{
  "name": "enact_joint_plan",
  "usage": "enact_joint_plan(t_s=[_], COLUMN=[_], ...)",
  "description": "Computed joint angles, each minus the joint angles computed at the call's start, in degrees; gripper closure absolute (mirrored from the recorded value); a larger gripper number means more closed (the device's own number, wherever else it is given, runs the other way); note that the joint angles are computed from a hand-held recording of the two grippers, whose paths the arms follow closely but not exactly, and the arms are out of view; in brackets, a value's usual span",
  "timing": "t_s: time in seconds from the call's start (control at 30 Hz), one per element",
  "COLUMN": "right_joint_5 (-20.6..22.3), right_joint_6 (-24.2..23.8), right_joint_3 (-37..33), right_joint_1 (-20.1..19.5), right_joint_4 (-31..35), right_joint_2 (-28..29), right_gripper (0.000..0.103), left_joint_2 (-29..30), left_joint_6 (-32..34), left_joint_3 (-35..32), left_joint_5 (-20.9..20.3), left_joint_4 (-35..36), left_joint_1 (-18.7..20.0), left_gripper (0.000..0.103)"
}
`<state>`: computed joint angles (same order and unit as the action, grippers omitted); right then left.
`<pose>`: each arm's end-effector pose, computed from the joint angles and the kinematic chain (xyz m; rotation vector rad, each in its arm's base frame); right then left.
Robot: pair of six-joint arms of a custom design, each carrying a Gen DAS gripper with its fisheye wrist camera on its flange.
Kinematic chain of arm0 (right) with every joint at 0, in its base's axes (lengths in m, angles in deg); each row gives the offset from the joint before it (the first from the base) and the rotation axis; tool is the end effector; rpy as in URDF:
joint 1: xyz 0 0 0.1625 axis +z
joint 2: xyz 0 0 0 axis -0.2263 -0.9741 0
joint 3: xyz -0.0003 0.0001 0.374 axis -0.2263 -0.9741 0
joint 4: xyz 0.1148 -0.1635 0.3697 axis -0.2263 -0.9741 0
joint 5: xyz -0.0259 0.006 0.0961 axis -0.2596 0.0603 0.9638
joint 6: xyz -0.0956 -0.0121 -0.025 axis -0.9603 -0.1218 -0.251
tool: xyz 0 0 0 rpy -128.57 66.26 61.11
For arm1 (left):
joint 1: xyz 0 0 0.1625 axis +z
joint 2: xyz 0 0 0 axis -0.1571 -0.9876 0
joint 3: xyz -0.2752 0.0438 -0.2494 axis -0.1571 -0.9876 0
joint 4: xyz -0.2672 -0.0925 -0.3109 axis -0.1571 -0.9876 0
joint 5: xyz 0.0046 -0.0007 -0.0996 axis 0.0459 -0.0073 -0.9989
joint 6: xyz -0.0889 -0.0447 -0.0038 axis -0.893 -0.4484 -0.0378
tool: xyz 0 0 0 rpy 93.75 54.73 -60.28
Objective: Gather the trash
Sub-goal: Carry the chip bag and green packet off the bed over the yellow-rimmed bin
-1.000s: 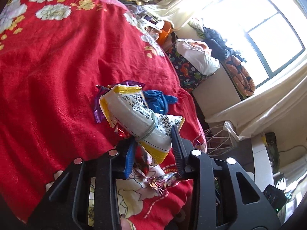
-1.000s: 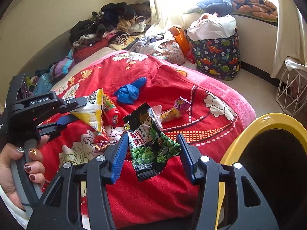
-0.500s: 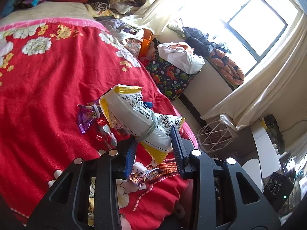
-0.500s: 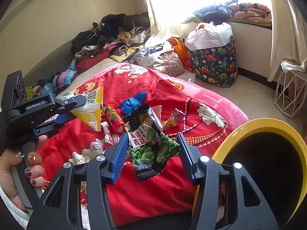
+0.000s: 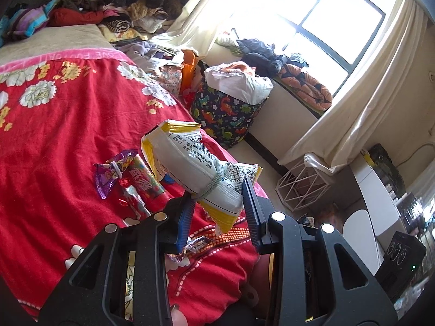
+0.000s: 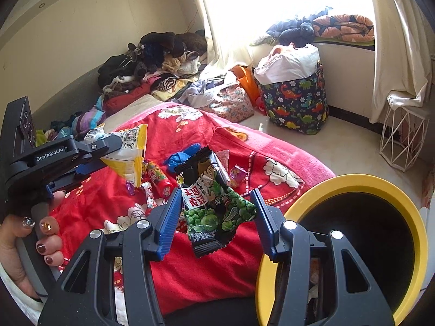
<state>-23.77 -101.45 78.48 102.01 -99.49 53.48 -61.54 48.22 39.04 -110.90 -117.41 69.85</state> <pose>0.1108 -0.8179 0.2414 0.7648 -2.5761 0.9497 -0.2407 -0.8165 0.1136 0.1371 2.5722 -1.3038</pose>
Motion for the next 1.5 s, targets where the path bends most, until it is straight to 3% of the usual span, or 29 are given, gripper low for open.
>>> enact_joint_plan(t_s=[0.5, 1.5], right_joint_5=[1.0, 1.4], right_joint_6=[1.2, 3.3], right_joint_3=[4.3, 12.0], right_joint_1=[-0.9, -3.8], right_joint_4=[-3.8, -11.6], right_joint_2=[-3.6, -10.4], right_gripper=[0.054, 0.054], left_joint_2=[1.8, 7.2], left_joint_6=[4.9, 8.5], left_joint_3=[-1.8, -8.5], left_joint_5=[-0.4, -2.9], left_joint_4=[-0.1, 5.4], left_joint_1=[-1.7, -3.9], left_gripper=[0.075, 0.075])
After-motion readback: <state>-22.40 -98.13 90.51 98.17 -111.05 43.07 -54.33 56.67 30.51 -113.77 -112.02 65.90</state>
